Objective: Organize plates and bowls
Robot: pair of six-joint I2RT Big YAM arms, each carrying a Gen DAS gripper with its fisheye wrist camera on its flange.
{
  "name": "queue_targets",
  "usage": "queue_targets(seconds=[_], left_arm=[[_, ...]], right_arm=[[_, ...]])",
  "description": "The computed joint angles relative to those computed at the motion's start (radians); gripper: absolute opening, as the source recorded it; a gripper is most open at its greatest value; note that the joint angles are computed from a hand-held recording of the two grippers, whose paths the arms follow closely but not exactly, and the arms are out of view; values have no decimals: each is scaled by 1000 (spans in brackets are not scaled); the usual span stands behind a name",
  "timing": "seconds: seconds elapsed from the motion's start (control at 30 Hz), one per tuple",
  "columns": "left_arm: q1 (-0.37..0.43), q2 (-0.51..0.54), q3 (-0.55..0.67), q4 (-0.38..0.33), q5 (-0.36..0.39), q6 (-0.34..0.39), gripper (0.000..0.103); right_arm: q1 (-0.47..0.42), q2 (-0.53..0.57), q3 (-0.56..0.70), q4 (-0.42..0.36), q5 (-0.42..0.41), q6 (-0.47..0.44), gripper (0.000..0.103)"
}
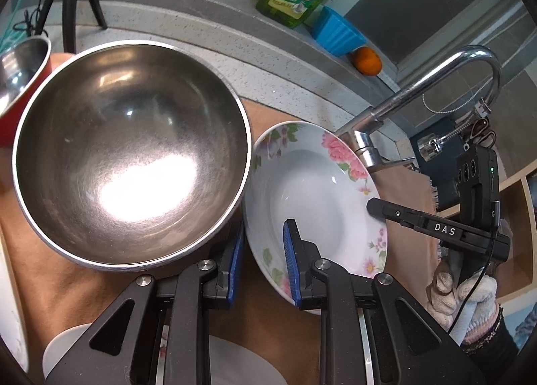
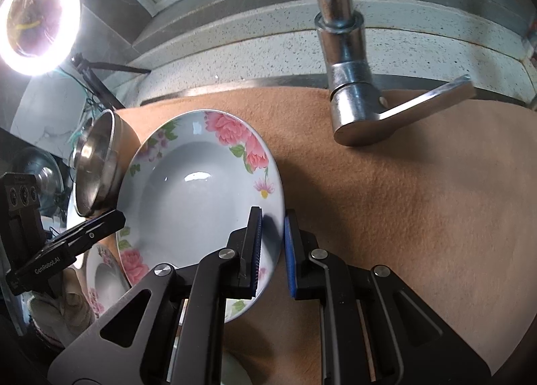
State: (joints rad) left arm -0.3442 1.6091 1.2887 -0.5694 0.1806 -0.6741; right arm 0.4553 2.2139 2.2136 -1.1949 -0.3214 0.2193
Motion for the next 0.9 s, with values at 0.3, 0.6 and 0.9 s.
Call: queue_targets(seconds=[0.3, 0.6, 0.9], left_arm=[[1, -53, -25, 12, 14, 25, 21], [15, -136, -78, 15, 38, 61, 21], [52, -240, -150, -9, 60, 109, 21]], right_arm=[[5, -109, -130, 82, 6, 50, 13], [39, -228, -246, 161, 26, 117, 13], [105, -320, -350, 231, 50, 190, 13]])
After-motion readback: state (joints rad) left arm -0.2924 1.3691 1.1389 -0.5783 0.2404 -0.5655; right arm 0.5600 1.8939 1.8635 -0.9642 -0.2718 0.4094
